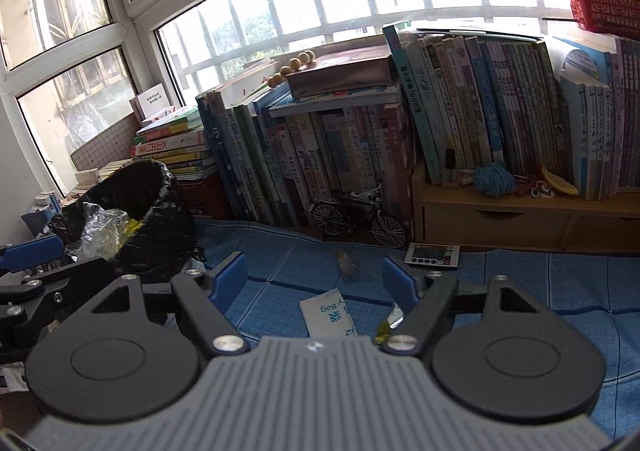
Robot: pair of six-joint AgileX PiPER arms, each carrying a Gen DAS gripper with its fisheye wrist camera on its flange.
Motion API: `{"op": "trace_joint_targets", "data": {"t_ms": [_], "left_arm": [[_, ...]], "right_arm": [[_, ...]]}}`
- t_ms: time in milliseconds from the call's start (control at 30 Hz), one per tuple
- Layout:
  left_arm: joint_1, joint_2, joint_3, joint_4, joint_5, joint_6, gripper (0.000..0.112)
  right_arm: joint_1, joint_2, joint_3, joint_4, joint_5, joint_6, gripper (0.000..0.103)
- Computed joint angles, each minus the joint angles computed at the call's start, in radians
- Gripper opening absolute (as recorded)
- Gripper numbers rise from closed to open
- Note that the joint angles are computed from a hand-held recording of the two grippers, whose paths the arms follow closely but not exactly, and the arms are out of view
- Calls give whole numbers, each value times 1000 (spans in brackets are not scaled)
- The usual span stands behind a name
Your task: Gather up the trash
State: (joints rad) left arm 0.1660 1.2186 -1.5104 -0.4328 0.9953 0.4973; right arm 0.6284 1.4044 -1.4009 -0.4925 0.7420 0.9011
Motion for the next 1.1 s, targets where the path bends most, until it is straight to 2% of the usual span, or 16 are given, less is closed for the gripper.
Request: {"op": "trace_joint_targets", "data": {"t_ms": [133,200,300,467,600,833,967,1100], "left_arm": [[-123,27,54,137,-71,-139,85],[-178,59,73,212,-102,-234,81],[-238,137,82,295,-127,-359,72],[-310,310,40,406,-89,-574,63],[-343,428,10,416,-102,-674,52],[-372,579,-55,435,-141,-811,47],[-393,639,-99,499,-134,-891,56],[-380,689,-137,451,-138,-890,56]], "right_arm": [[-15,2,74,-113,-14,55,82],[-33,7,106,-131,-43,51,82],[-92,19,155,-70,-120,-7,81],[-183,60,227,41,-230,-80,77],[-238,119,262,133,-303,-145,71],[-302,236,241,342,-384,-365,63],[-325,297,213,446,-395,-466,61],[-338,341,194,533,-398,-543,56]]}}
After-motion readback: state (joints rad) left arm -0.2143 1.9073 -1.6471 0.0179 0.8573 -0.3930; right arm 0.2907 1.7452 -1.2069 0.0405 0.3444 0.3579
